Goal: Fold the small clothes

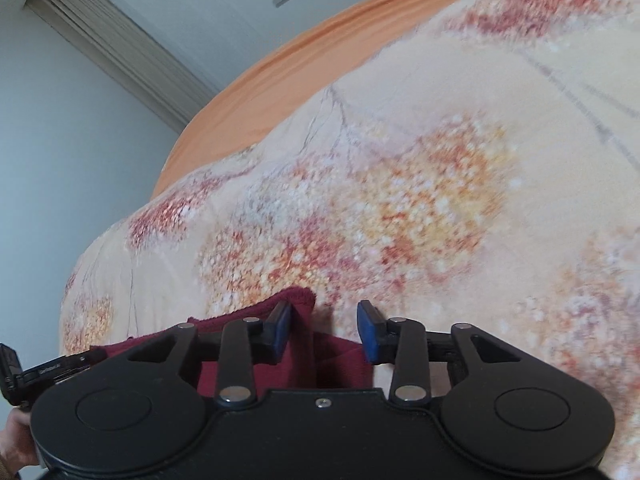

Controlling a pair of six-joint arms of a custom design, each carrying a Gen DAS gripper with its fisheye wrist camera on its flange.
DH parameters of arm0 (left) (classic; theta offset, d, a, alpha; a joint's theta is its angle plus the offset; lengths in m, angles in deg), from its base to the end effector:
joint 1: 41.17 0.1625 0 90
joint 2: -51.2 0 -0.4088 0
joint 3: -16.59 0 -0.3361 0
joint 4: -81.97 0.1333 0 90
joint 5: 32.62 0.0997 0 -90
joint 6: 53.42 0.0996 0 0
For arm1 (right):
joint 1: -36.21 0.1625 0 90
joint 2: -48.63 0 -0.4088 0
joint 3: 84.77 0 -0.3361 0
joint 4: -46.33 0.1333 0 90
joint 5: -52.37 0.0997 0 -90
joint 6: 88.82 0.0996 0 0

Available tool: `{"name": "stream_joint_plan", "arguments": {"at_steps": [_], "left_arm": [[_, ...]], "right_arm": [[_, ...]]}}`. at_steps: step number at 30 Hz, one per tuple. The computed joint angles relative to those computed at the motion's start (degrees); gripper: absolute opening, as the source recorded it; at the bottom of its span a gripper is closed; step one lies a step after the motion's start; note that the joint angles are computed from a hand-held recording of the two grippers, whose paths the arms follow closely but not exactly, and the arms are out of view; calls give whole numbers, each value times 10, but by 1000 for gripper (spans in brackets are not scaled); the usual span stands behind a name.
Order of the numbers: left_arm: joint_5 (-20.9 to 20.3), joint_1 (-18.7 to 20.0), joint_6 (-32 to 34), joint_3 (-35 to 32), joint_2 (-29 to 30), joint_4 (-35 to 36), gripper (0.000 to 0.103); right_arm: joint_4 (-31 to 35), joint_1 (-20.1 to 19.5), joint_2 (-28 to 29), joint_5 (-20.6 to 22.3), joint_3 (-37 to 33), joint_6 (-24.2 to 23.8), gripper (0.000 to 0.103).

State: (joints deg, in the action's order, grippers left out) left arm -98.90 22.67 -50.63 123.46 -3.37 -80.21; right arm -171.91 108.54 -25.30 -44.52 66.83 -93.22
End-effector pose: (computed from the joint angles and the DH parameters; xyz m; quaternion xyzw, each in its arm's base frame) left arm -0.0945 -0.5856 0.1778 0.2066 0.9422 -0.2064 0.1640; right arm 0.0171 -0.3461 0.2412 -0.1298 -0.8935 0.4081 0.1349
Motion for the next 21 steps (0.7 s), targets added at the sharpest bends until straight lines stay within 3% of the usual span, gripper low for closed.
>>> {"name": "stream_joint_plan", "arguments": {"at_steps": [4, 8, 12, 16, 21], "left_arm": [[-3, -9, 11, 20, -23, -7, 49], [-13, -20, 6, 43, -41, -7, 49], [-33, -33, -6, 74, -56, -11, 54], [-48, -46, -4, 102, -64, -8, 57], [-30, -55, 14, 128, -69, 8, 63]], "right_arm": [[-34, 29, -3, -15, 19, -28, 43], [-19, 84, 10, -28, 18, -50, 46], [-4, 146, 53, -29, 6, -61, 58], [16, 199, 105, -44, -12, -77, 60], [15, 221, 139, -61, -5, -80, 62]]}}
